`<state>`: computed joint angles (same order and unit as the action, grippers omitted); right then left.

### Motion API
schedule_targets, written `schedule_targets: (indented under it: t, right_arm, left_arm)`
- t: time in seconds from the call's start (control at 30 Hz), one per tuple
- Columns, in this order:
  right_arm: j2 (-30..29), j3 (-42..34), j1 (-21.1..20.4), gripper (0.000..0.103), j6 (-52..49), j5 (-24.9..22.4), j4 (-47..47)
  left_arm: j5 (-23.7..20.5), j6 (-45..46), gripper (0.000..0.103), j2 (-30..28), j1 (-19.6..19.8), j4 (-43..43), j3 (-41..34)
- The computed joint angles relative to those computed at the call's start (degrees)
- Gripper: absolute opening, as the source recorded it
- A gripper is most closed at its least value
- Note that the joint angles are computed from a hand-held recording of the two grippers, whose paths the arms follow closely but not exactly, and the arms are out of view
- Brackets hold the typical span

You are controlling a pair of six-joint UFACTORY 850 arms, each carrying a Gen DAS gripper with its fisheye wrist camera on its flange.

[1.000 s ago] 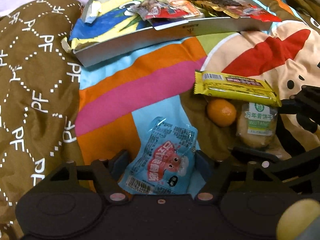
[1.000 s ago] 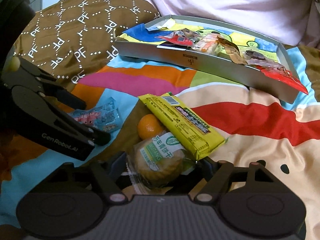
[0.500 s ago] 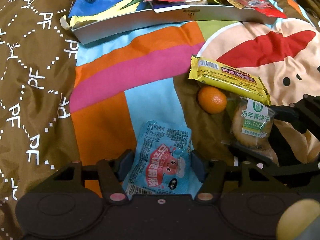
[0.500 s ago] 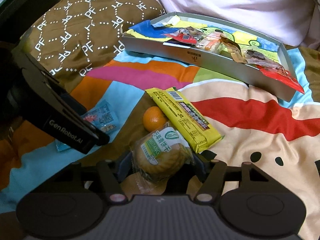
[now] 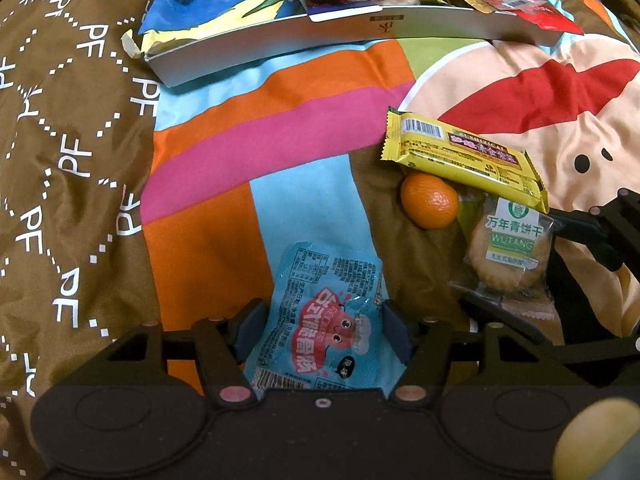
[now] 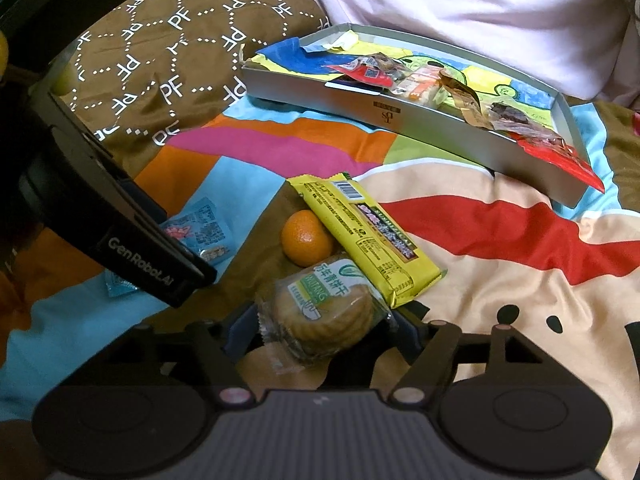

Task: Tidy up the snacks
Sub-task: 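Close the left gripper on the blue candy bag while the right gripper grasps the biscuit packet, then lift both packets and carry them over the grey tray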

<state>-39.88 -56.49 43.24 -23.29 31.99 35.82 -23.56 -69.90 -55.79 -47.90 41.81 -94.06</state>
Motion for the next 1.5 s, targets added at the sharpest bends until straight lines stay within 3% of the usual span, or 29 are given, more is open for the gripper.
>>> schedule_targets:
  t: [0.27, 0.43, 0.63, 1.0, 1.2, 1.37, 1.5]
  right_arm:
    - [0.15, 0.2, 1.15, 0.066, -3.39, 1.29, 3.1]
    - [0.98, 0.95, 1.64, 0.054, -4.56, 1.43, 2.38]
    - [0.97, 0.99, 2.67, 0.041, -8.97, 2.88, 4.38]
    - [0.91, 1.72, 3.2, 0.039, -9.83, 7.06, 3.96]
    - [0.88, 2.19, 3.34, 0.039, -8.41, 10.37, 3.83]
    - [1.07, 3.13, 3.57, 0.039, -6.47, 14.53, 3.18]
    - [0.84, 4.11, 3.71, 0.039, -4.02, 20.8, 1.4]
  left_arm:
    - [-1.49, 11.12, 0.062, 0.48, 1.16, -14.77, -1.42]
    - [0.91, 7.88, 0.061, 2.4, 1.44, -18.11, 1.15]
    - [-0.51, 4.66, 0.06, 3.14, 0.67, -15.66, 1.6]
    - [-2.48, -19.11, 0.06, 6.45, -2.07, 5.78, 6.04]
    - [-5.17, -25.3, 0.06, 6.81, -2.58, 14.08, 5.53]
    - [-5.26, -32.96, 0.06, 7.4, -2.44, 21.04, 5.98]
    - [-7.13, -40.48, 0.06, 7.5, -2.32, 27.85, 5.61]
